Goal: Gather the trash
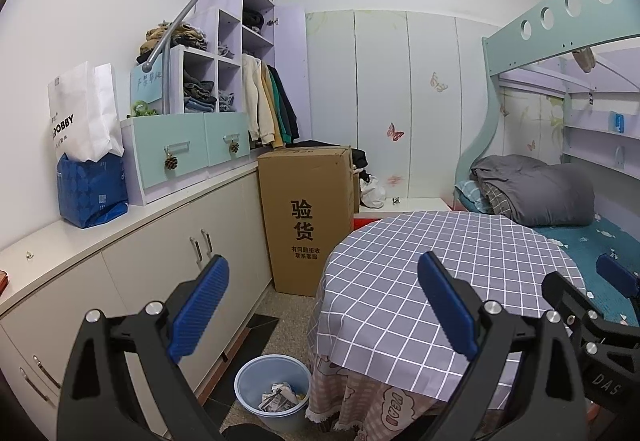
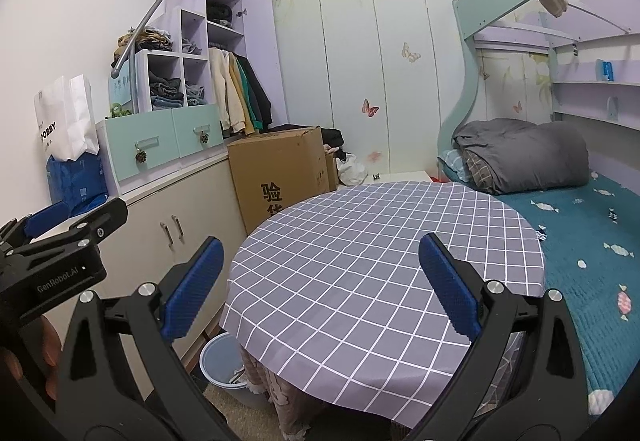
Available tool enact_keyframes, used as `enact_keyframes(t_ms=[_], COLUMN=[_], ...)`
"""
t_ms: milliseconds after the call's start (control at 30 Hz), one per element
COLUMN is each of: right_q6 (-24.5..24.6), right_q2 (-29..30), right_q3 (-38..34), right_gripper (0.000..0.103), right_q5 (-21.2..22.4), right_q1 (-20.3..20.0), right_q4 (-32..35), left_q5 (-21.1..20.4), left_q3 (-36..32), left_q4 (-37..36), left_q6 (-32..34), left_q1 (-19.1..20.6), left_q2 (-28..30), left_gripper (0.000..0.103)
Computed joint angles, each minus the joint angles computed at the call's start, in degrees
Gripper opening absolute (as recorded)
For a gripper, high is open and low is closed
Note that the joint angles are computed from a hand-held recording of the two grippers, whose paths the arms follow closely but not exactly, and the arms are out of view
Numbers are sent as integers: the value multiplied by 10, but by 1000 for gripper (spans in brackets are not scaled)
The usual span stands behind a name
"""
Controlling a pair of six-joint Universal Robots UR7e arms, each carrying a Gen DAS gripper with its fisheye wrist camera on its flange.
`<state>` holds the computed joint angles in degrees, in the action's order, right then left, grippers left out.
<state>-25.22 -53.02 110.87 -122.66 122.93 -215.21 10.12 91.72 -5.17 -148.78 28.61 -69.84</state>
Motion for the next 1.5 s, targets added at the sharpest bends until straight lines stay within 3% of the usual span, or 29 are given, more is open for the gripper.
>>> enact_keyframes(t_ms=[533, 1500], right_q6=[8, 13], right_q2=[3, 0], right_q3=[-1, -3], right_gripper=[96, 96], right_q5=[1, 9], right_q1=[-1, -5], right_q4=[11, 29], left_q5=[0, 2], left_q3=[-6, -7], left_q4=[31, 34], left_q6=[-34, -33], left_q1=[1, 4], left_q2=[9, 7], left_gripper=[93, 93])
